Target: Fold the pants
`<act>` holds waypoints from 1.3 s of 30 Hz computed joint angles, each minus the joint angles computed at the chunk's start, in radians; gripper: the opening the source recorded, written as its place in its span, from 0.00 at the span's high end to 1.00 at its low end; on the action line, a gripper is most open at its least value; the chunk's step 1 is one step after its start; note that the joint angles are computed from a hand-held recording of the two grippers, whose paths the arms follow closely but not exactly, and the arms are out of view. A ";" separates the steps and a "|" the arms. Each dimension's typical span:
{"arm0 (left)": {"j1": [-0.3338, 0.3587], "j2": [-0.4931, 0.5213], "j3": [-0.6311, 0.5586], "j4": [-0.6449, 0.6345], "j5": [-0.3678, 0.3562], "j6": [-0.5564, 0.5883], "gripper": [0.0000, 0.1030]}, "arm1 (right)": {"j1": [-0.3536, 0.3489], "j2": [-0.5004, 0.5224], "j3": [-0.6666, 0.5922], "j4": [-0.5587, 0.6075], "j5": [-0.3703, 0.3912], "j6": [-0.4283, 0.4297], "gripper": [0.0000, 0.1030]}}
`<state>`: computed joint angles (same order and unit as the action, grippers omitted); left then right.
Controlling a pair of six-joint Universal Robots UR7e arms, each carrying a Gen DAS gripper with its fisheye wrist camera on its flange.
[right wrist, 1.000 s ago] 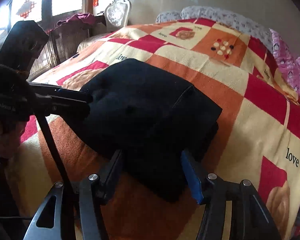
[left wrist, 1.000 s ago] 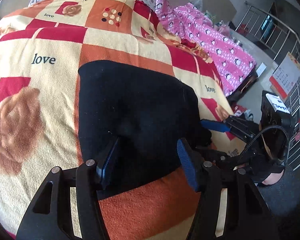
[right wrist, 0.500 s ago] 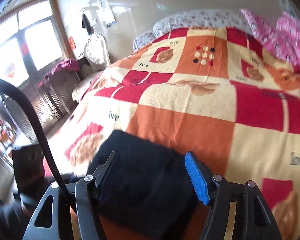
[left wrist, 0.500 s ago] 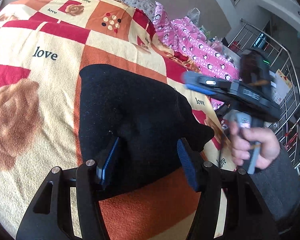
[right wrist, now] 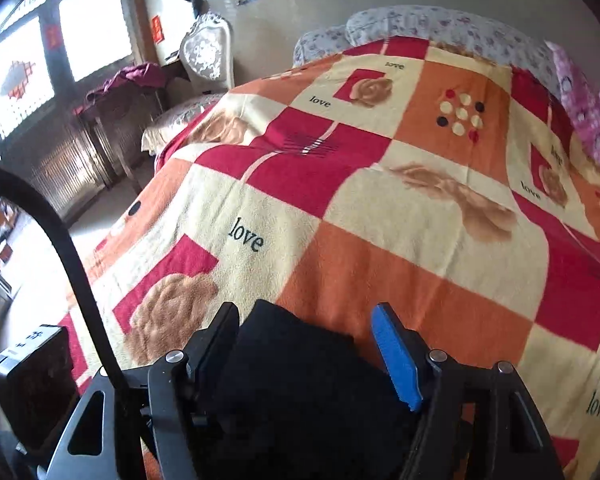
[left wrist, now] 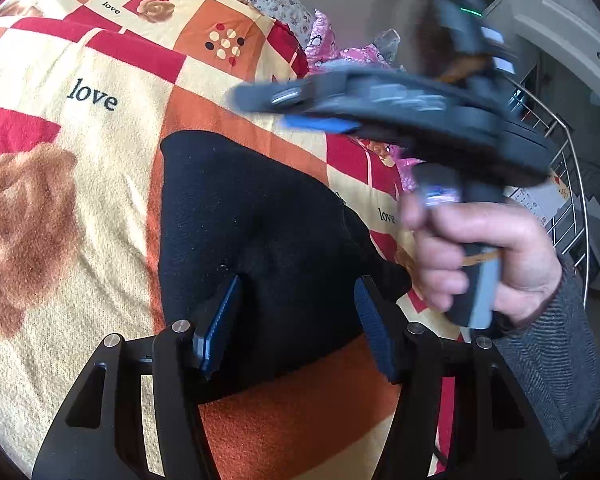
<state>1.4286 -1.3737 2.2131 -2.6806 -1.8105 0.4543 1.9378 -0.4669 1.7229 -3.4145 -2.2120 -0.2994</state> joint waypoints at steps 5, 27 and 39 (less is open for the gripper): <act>0.003 0.001 -0.001 -0.007 -0.005 -0.009 0.43 | -0.043 0.126 -0.161 0.203 -0.171 0.069 0.26; -0.046 -0.017 0.041 -0.031 0.062 0.066 0.39 | -0.164 0.027 0.484 -0.732 0.184 0.009 0.25; 0.053 -0.011 -0.040 0.135 -0.234 0.147 0.38 | -0.219 0.078 0.522 -1.113 0.229 0.145 0.29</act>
